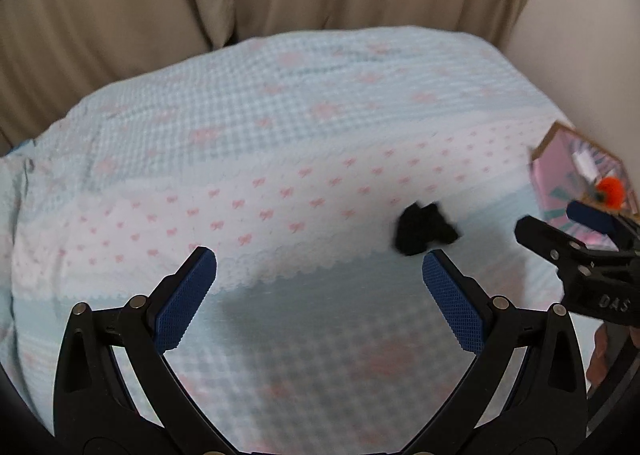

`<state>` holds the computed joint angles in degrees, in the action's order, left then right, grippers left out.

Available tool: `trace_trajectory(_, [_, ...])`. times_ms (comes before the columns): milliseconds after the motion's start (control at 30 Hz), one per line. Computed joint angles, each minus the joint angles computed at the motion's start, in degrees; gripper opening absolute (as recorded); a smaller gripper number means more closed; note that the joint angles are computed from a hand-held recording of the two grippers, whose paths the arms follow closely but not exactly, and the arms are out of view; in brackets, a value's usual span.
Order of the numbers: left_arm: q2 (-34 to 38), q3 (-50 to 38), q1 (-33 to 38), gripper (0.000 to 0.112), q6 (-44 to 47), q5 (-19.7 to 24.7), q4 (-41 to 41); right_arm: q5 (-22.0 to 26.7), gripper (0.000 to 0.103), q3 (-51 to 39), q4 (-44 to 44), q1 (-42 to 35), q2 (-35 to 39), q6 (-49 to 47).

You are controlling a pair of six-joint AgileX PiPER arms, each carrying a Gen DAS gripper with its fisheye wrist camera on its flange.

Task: Organize soft objects
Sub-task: 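Grasp the black sock with the right tool, then carry the black sock over the box with the right tool and release it inside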

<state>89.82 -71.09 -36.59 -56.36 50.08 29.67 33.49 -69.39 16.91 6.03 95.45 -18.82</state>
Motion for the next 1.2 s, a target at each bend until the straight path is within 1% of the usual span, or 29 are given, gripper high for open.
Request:
trace_trajectory(33, [0.7,2.6,0.4,0.103,-1.7,-2.7,1.5,-2.2,0.103,0.3,0.4,0.7,2.0,-0.9])
trace_trajectory(167, [3.4,8.4,2.4,0.103,-5.7,-10.0,3.9,-8.9,0.102,-0.3,3.9,2.4,9.8,-5.9])
trace_trajectory(200, [4.0,9.2,2.8,0.103,-6.3,-10.9,4.1,-9.9,0.101,-0.8,4.5,2.7,11.3,-6.8])
trace_trajectory(267, [5.3,10.6,3.3,0.103,-8.8,-12.6,5.2,-11.5,0.093,-1.9,6.3,3.3,14.3,-9.3])
trace_trajectory(367, [6.3,12.8,3.2,0.103,-14.1,-15.5,8.8,-14.0,0.092,-3.1,8.4,4.1,18.1,-12.3])
trace_trajectory(433, [7.2,13.2,2.8,0.103,-16.2,-16.1,10.8,-15.1,0.089,-3.6,10.6,4.4,19.8,-14.9])
trace_trajectory(467, [8.0,13.1,2.6,0.103,-17.2,-16.2,12.0,-15.5,0.084,-3.7,12.0,4.5,20.4,-16.6])
trace_trajectory(500, [8.5,13.1,2.4,0.103,-17.8,-16.2,12.9,-16.1,0.082,-3.8,12.6,4.8,21.0,-17.7])
trace_trajectory(567, [9.8,12.7,2.2,0.103,-18.6,-16.5,14.6,-17.2,0.071,-3.9,12.8,5.4,21.9,-18.6])
trace_trajectory(667, [10.7,12.1,2.1,0.103,-19.2,-17.3,15.7,-18.0,0.058,-3.9,16.4,5.8,23.2,-22.5])
trace_trajectory(700, [10.8,11.9,2.1,0.103,-19.3,-17.2,15.8,-18.5,0.056,-3.7,17.1,6.1,23.4,-23.2])
trace_trajectory(767, [11.1,11.6,2.0,0.103,-19.1,-17.1,15.8,-19.1,0.046,-3.1,20.1,6.2,23.3,-26.1])
trace_trajectory(800, [11.1,11.5,1.9,0.103,-19.2,-17.1,15.8,-19.0,0.043,-2.9,20.9,6.3,23.2,-27.0])
trace_trajectory(833, [11.1,11.5,1.8,0.103,-19.2,-17.1,15.7,-18.7,0.036,-3.0,21.4,6.3,23.2,-27.6])
trace_trajectory(867, [10.9,11.5,1.7,0.103,-19.2,-17.0,15.4,-17.8,0.032,-3.4,21.1,6.2,23.3,-27.3])
trace_trajectory(967, [10.3,11.4,1.2,0.103,-18.7,-16.2,14.8,-16.5,0.026,-4.0,19.8,6.2,23.1,-26.1])
trace_trajectory(1100, [8.2,10.3,0.4,0.103,-16.0,-13.7,12.4,-15.4,0.024,-3.5,18.6,5.8,20.7,-24.3])
trace_trajectory(1200, [6.1,7.3,-0.3,0.103,-11.8,-10.0,8.6,-13.9,0.024,-2.7,17.2,5.3,17.2,-22.3])
